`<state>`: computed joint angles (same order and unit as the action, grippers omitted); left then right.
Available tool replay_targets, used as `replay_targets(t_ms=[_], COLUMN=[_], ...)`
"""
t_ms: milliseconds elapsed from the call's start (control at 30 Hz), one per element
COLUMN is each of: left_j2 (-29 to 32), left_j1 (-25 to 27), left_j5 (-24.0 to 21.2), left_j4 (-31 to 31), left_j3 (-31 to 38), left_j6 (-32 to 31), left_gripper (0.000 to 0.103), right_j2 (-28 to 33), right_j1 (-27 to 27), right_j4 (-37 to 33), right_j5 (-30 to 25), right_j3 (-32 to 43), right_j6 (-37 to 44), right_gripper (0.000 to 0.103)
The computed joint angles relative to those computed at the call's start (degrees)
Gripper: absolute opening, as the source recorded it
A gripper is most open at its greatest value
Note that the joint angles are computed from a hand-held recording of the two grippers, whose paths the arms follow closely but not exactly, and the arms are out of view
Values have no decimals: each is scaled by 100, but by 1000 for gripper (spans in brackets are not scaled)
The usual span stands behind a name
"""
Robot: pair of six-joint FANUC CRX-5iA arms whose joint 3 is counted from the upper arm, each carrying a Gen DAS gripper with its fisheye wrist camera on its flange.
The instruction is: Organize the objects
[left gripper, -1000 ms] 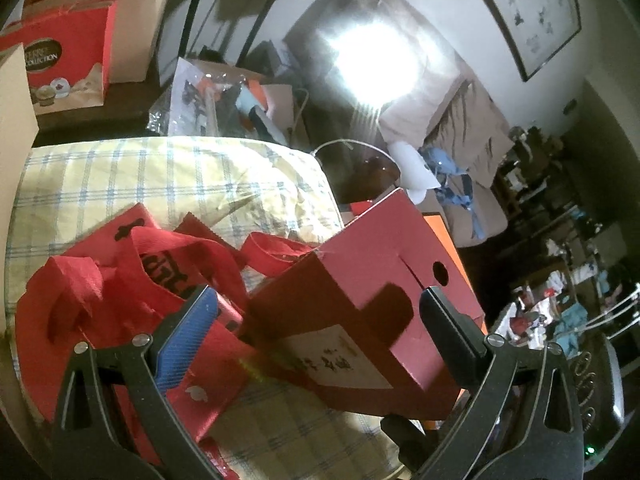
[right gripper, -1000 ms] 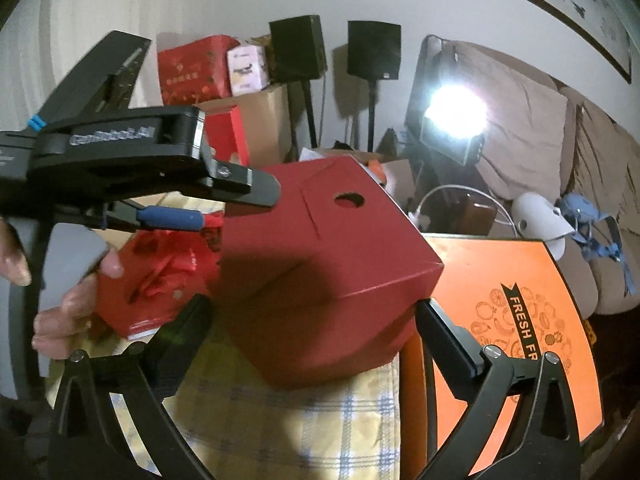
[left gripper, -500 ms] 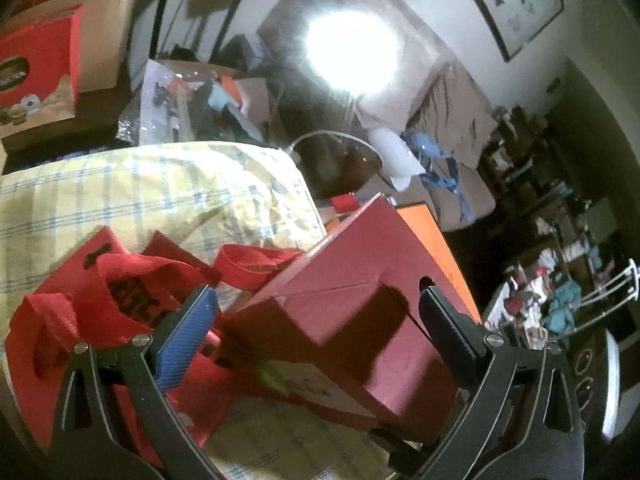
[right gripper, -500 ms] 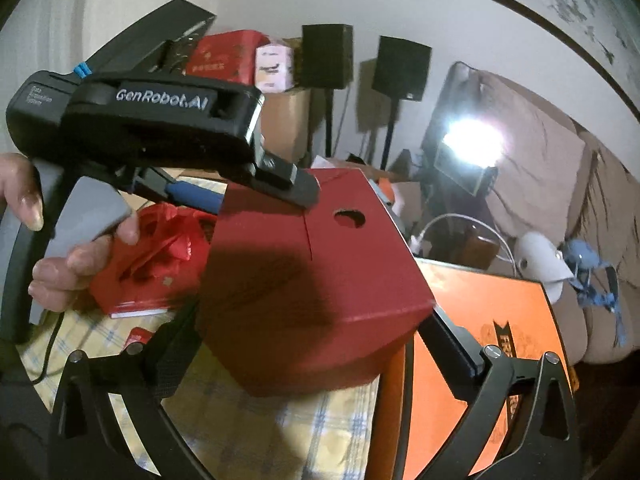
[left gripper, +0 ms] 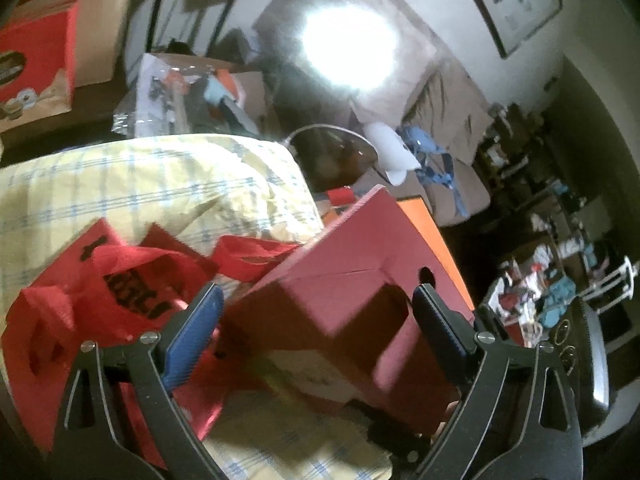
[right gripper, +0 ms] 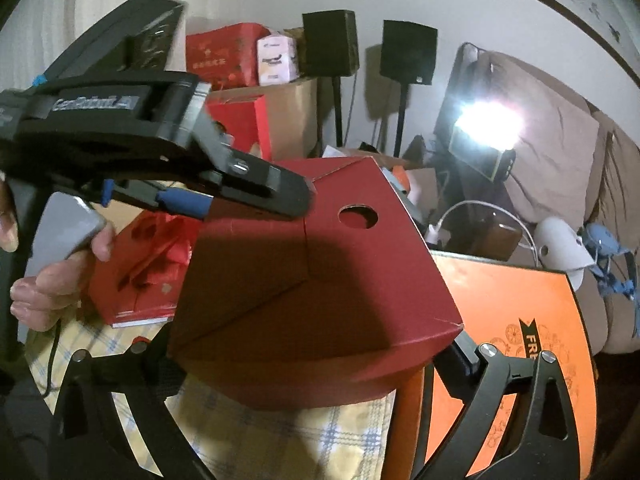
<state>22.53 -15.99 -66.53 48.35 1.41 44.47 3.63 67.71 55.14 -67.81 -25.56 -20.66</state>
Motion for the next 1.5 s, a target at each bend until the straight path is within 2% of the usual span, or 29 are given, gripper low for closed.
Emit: replay_targets(t_ms=[67, 167, 333, 533, 700, 800, 867, 967, 1033, 1100, 1367, 1500], left_j2=[-112, -287, -537, -478, -351, -277, -235, -176, -204, -247, -297, -318], left_j1=[91, 307, 532, 617, 548, 533, 535, 544, 534, 492, 369, 349], left_j5=[116, 91, 136, -318, -499, -683, -795, -977, -1020, -949, -784, -865], left_j4=[-62, 339, 637, 583, 652, 840, 950, 1060, 1011, 924, 879, 934], left_j3=[-115, -510, -1016, -1217, -1306, -1393, -1434, -1443, -1460, -1463, -1394, -1436], left_j6=[166, 102, 24, 48, 97, -2, -55, -136, -149, -151, -59, -154], left_gripper=[96, 97, 97, 97, 97, 97, 95, 87, 85, 85, 85, 84], right_j2=[-90, -324, -902, -1468, -1833, -1951, -1996, -2005, -1956, -1933, -2124, -2065], right_j1=[9, -3, -99, -200, -376, -326, -246, -87, 170, 385, 623, 764], right_j4=[-36, -4, 362, 952, 1835, 2151, 2198, 2137, 1478, 1121, 1057, 1169], right_j5=[52, 226, 875, 1546, 2257, 2305, 2238, 2090, 1827, 1541, 1652, 1434], right_j3=[-55, -235, -807, -1480, -2085, -2283, -2327, -2335, -2133, -2005, -2156, -2180], right_j6=[-247, -778, -2040, -3570, -5200, -5885, -6095, -6252, -5834, -5599, -6012, -6200], right_gripper=[100, 100, 100, 100, 100, 100, 100, 99, 101, 102, 102, 101])
